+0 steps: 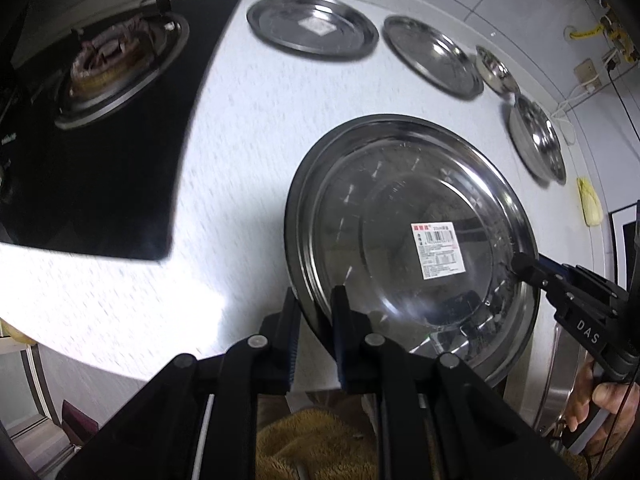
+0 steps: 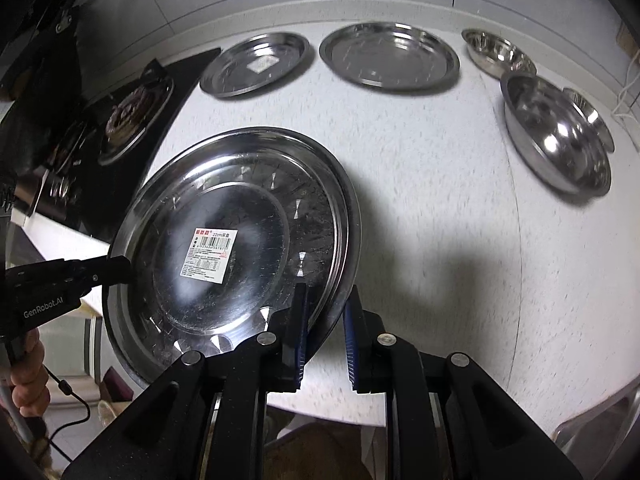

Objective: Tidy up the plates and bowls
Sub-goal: 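Lift the labeled plate with both grippers and carry it toward the stove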

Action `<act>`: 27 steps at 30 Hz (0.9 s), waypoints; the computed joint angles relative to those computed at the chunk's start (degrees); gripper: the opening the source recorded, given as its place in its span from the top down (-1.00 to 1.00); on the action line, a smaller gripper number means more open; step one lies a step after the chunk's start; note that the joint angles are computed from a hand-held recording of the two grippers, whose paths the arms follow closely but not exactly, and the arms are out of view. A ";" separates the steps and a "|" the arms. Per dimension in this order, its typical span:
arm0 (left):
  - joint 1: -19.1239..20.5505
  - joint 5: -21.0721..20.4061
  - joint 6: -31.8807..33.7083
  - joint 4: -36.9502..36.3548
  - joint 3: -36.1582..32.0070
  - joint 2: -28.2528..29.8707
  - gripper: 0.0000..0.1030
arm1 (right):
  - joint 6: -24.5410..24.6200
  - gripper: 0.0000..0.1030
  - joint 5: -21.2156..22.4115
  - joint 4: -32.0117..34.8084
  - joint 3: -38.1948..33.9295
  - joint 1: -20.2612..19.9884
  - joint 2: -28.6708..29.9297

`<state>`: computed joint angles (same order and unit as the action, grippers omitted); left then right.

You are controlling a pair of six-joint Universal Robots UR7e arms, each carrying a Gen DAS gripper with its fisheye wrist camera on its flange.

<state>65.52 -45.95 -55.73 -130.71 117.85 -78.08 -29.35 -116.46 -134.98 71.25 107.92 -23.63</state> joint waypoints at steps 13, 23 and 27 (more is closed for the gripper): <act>-2.73 1.17 4.82 -9.59 0.42 6.97 0.72 | -1.96 0.71 -0.78 -4.84 5.28 -3.54 -4.53; -1.03 2.14 7.02 -12.73 -1.75 11.88 0.73 | -2.61 0.71 -0.47 -7.18 4.18 -6.22 -3.00; -0.39 1.66 6.47 -12.64 -1.57 12.26 0.73 | -2.32 0.71 -0.13 -5.55 3.62 -6.83 -2.78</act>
<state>65.13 -44.29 -49.26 -143.35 116.28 -65.82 -31.68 -116.59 -140.53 74.87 101.10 -26.40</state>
